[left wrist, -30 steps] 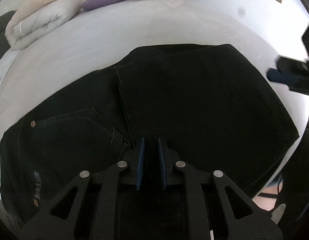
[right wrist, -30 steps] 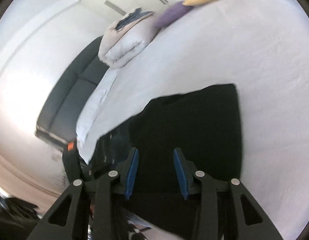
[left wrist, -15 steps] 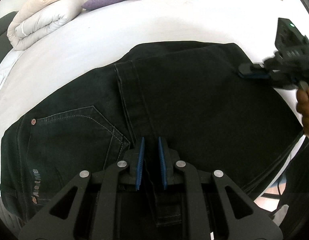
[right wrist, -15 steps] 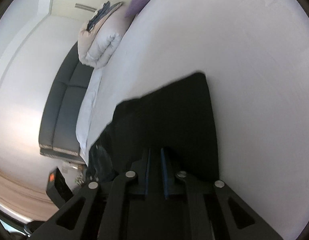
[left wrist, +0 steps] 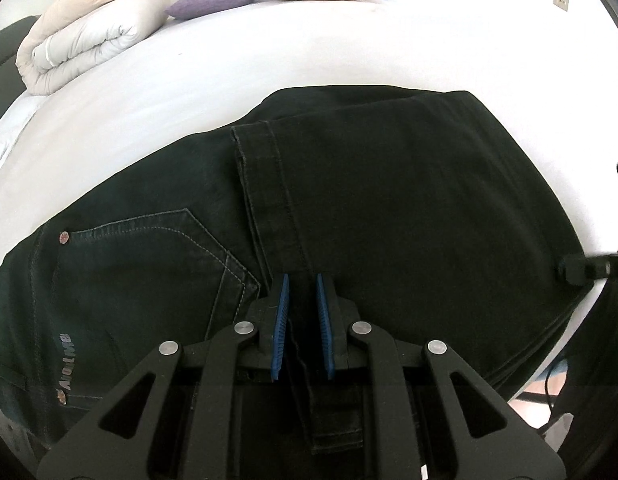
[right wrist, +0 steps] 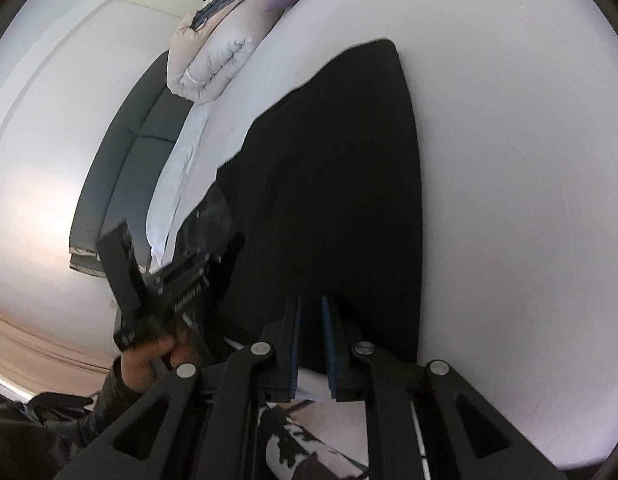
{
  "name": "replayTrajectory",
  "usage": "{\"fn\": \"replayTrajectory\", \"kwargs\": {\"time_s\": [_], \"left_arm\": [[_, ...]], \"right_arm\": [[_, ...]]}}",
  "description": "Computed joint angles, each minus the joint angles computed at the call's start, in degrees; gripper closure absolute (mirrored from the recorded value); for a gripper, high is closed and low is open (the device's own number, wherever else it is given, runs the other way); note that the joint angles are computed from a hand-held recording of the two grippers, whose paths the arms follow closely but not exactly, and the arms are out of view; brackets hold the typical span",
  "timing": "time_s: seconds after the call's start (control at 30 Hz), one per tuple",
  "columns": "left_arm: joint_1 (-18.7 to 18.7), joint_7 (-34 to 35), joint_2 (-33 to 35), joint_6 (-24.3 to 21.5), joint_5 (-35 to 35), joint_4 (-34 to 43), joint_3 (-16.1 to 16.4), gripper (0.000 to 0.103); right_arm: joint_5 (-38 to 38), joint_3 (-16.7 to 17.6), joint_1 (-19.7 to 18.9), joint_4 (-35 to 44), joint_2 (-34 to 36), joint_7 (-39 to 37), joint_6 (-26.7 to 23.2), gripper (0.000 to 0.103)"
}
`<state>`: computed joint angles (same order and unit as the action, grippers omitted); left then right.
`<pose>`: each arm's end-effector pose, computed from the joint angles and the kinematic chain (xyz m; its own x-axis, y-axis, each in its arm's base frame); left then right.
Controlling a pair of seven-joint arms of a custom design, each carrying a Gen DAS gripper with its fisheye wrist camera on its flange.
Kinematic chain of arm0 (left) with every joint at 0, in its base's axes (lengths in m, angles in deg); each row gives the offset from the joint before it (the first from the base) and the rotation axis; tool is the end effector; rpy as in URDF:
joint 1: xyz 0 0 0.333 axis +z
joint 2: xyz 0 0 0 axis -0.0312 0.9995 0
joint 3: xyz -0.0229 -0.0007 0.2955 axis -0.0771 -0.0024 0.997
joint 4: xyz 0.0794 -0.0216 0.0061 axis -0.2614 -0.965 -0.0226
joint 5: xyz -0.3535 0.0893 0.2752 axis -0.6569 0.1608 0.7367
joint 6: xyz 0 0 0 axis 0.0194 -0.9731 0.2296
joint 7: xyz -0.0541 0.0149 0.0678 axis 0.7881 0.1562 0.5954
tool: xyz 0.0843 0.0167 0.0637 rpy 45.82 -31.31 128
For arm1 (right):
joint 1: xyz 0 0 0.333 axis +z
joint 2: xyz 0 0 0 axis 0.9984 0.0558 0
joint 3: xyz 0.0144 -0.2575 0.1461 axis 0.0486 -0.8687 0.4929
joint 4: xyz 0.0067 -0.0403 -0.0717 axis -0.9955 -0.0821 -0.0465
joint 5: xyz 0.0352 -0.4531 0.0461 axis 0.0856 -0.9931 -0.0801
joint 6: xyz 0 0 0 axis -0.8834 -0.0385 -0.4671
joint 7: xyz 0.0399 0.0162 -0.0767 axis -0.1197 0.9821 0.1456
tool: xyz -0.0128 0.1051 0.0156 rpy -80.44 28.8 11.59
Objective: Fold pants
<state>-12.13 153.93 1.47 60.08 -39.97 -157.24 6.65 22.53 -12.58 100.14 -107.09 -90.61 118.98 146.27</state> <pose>0.5977 -0.2216 0.4630 -0.6275 -0.7785 -0.0121 -0.6457 0.5290 -0.5507 0.5018 0.0287 0.4944 -0.1622 -0.6670 -0.7272 -0.8295 0.4913 -0.2656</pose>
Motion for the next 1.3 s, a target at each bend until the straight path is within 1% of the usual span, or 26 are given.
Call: {"fn": "replayTrajectory", "kwargs": {"time_s": [0.03,0.1,0.13,0.17,0.23,0.33,0.47,0.5,0.57,0.6,0.63,0.7,0.77,0.83,0.9,0.93,0.97,1.0,1.03,1.07,1.13,1.23,1.27,1.3], "left_arm": [[0.02,0.29,0.11,0.00,-0.53,0.03,0.09,0.089],[0.13,0.83,0.12,-0.09,-1.46,0.01,0.25,0.089],[0.19,1.16,0.07,-0.11,-1.95,-0.05,0.31,0.089],[0.27,1.80,0.02,-0.26,-2.83,-0.07,0.46,0.089],[0.45,3.17,-0.03,-0.64,-5.32,-0.05,0.78,0.089],[0.90,5.97,-0.25,-2.10,-11.26,0.13,1.50,0.089],[2.53,6.96,-1.86,-8.01,-20.54,0.17,3.37,0.088],[2.98,7.51,-2.69,-9.43,-23.29,-0.30,4.01,0.084],[3.97,9.24,-5.03,-11.77,-29.69,-2.18,5.72,0.055],[4.39,10.22,-6.31,-12.34,-33.07,-3.38,6.65,0.027],[4.94,11.07,-8.14,-12.20,-36.94,-5.19,7.80,0.019],[6.14,10.64,-10.78,-11.84,-40.61,-7.65,9.63,0.019],[7.55,9.85,-12.60,-12.25,-43.41,-9.35,11.69,0.019],[8.99,8.75,-13.84,-11.56,-46.23,-10.92,13.39,0.019],[10.54,7.32,-13.94,-10.06,-49.25,-11.75,14.91,0.019],[11.25,6.36,-13.41,-9.30,-50.49,-11.64,15.36,0.019],[12.09,4.19,-12.27,-9.50,-51.22,-10.99,15.82,0.019],[12.86,2.30,-10.99,-10.74,-52.54,-10.24,16.39,0.019],[13.65,0.58,-9.57,-12.39,-54.91,-9.59,17.00,0.019],[14.43,-0.42,-8.64,-13.34,-56.37,-9.22,16.92,0.019],[15.75,-1.40,-7.57,-14.53,-58.22,-9.04,16.22,0.019],[17.36,-1.32,-6.63,-15.55,-59.11,-9.09,15.31,0.019],[18.26,-3.19,-5.98,-16.07,-58.37,-8.57,15.43,0.019],[18.70,-4.19,-5.83,-15.79,-59.21,-8.71,15.19,0.019]], "right_arm": [[0.23,0.33,0.07,-1.09,-0.94,-0.10,0.77,0.090],[2.18,-0.04,0.82,-2.46,-1.73,-0.43,2.79,0.094],[3.45,-0.34,1.23,-2.86,-1.63,-0.27,3.81,0.103],[4.64,-0.71,1.41,-3.99,-2.08,-0.26,4.81,0.103],[8.45,-2.18,2.97,-5.25,-2.72,-2.89,6.65,0.103],[10.51,-1.97,3.82,-6.62,-3.60,-5.31,9.49,0.103],[11.67,-2.02,4.99,-7.35,-4.06,-6.59,11.91,0.103],[12.04,-2.15,5.28,-7.56,-4.17,-6.90,12.35,0.103],[12.24,-1.98,5.61,-7.73,-4.27,-6.92,13.25,0.103],[11.98,-1.76,5.61,-7.88,-4.42,-6.76,13.74,0.103],[11.59,-1.42,5.62,-8.09,-4.61,-6.47,14.37,0.103],[11.32,-1.56,5.96,-8.56,-5.05,-6.16,15.22,0.103],[11.74,-2.05,6.62,-8.77,-5.35,-5.89,15.97,0.103],[11.95,-2.19,7.24,-9.01,-5.72,-5.91,17.10,0.103],[13.47,-3.32,8.83,-9.57,-6.54,-7.73,18.46,0.091],[14.76,-4.45,9.74,-10.30,-7.57,-9.59,18.89,0.081],[15.85,-5.00,10.55,-10.37,-8.01,-10.77,19.39,0.071],[16.87,-5.37,11.35,-10.29,-8.32,-11.99,19.90,0.066],[17.29,-5.41,11.68,-10.18,-8.46,-12.60,20.08,0.058],[17.20,-5.01,11.70,-10.05,-8.47,-12.65,20.28,0.054],[16.31,-4.16,11.15,-10.05,-8.37,-11.54,20.42,0.053],[16.81,-4.76,11.58,-10.27,-8.72,-11.20,20.42,0.053],[16.74,-4.87,11.46,-10.35,-8.87,-10.89,20.11,0.054],[16.51,-4.79,11.26,-10.39,-8.96,-10.47,19.86,0.054]]}}
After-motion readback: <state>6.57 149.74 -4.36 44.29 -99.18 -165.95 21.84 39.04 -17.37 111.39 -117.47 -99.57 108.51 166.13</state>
